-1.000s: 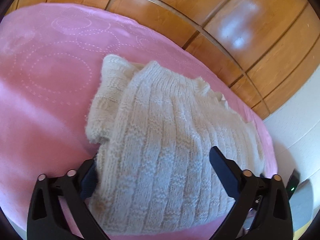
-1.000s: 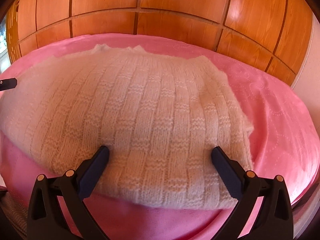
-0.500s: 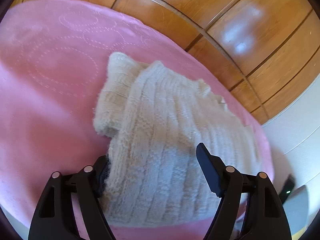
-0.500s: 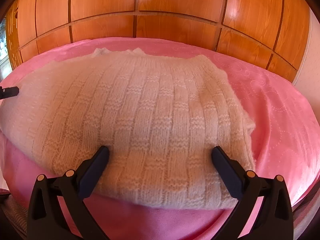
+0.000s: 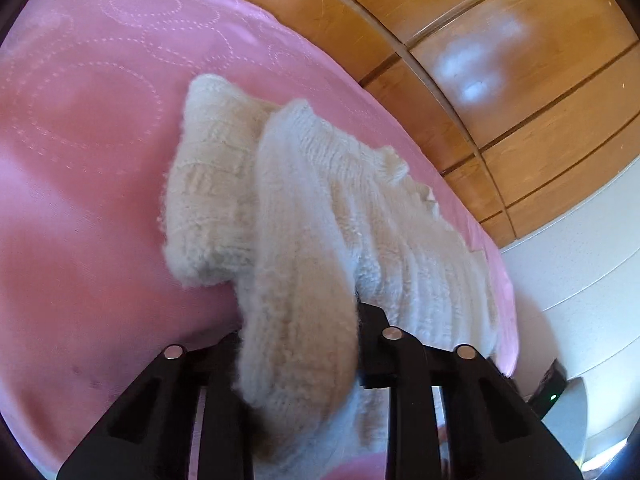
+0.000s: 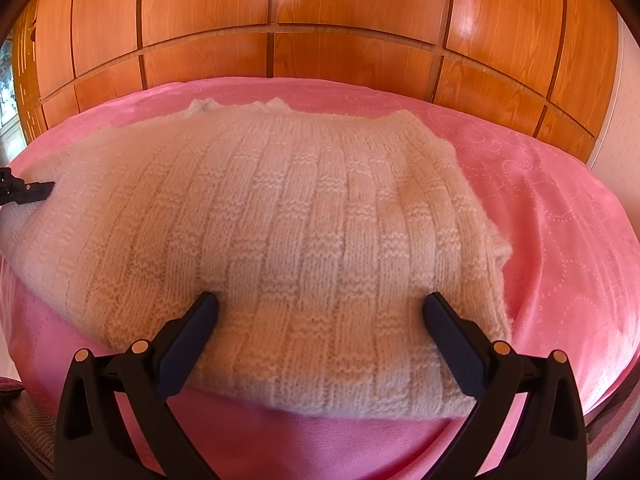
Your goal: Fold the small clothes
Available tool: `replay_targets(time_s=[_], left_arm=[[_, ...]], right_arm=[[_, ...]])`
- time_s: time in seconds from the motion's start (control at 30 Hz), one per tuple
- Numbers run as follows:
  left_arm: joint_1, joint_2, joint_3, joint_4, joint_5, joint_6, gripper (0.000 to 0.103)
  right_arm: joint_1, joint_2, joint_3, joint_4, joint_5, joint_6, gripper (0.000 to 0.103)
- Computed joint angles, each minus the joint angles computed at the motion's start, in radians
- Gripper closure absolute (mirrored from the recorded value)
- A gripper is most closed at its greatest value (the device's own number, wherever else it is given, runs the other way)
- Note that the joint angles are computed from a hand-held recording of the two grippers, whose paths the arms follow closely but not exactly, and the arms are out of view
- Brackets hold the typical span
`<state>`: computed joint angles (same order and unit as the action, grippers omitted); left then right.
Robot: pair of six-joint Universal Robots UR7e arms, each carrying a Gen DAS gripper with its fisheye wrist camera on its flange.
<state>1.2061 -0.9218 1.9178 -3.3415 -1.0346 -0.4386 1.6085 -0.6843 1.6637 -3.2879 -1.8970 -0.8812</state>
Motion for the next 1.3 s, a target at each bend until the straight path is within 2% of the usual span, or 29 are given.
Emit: replay_targets(time_s=[0.13,0.33,0.43,0.5,0.63,0.7,0.73,0.83,0.9,1.07,1.3], left_arm=[[-0.033,-0.010,-0.004,0.013,0.042,0.026,0.084],[-0.079,-0.005,-0.032,-0.012,0.067,0.109,0.084],[-0.100,0.000,-0.047,-0.024,0.071,0.145,0.085],[-0.112,0.002,-0.051,-0.044,0.072,0.165,0.085],[-0.132,0.012,-0.076,-0.065,0.064,0.210,0.085],[-0.141,0.023,-0.096,-0.065,0.056,0.231,0.085],[-0.145,0.032,-0.112,-0.063,0.051,0.243,0.085],[-0.155,0.055,-0.153,-0.044,0.040,0.284,0.085],[-0.160,0.064,-0.174,-0.026,0.025,0.302,0.086],[-0.177,0.107,-0.246,0.013,-0.005,0.371,0.085],[-0.204,0.189,-0.346,0.051,-0.028,0.491,0.085]], right_arm=[[0.001,-0.001,0.000,0.005,0.001,0.006,0.002],[0.003,-0.008,-0.008,0.042,-0.002,0.018,0.002],[0.002,-0.034,-0.017,0.110,0.017,0.052,0.002],[-0.002,-0.049,-0.018,0.112,0.037,0.083,0.002],[-0.004,-0.049,-0.033,0.062,0.014,0.135,0.002],[0.007,-0.016,-0.067,0.056,-0.092,0.133,0.002],[0.003,-0.007,-0.080,0.095,-0.116,0.142,0.002],[-0.017,-0.021,-0.072,0.129,-0.060,0.219,0.002],[-0.013,-0.020,-0.081,0.142,-0.068,0.204,0.002],[-0.018,-0.047,-0.093,0.212,-0.048,0.232,0.002],[-0.029,-0.075,-0.090,0.166,-0.100,0.241,0.002]])
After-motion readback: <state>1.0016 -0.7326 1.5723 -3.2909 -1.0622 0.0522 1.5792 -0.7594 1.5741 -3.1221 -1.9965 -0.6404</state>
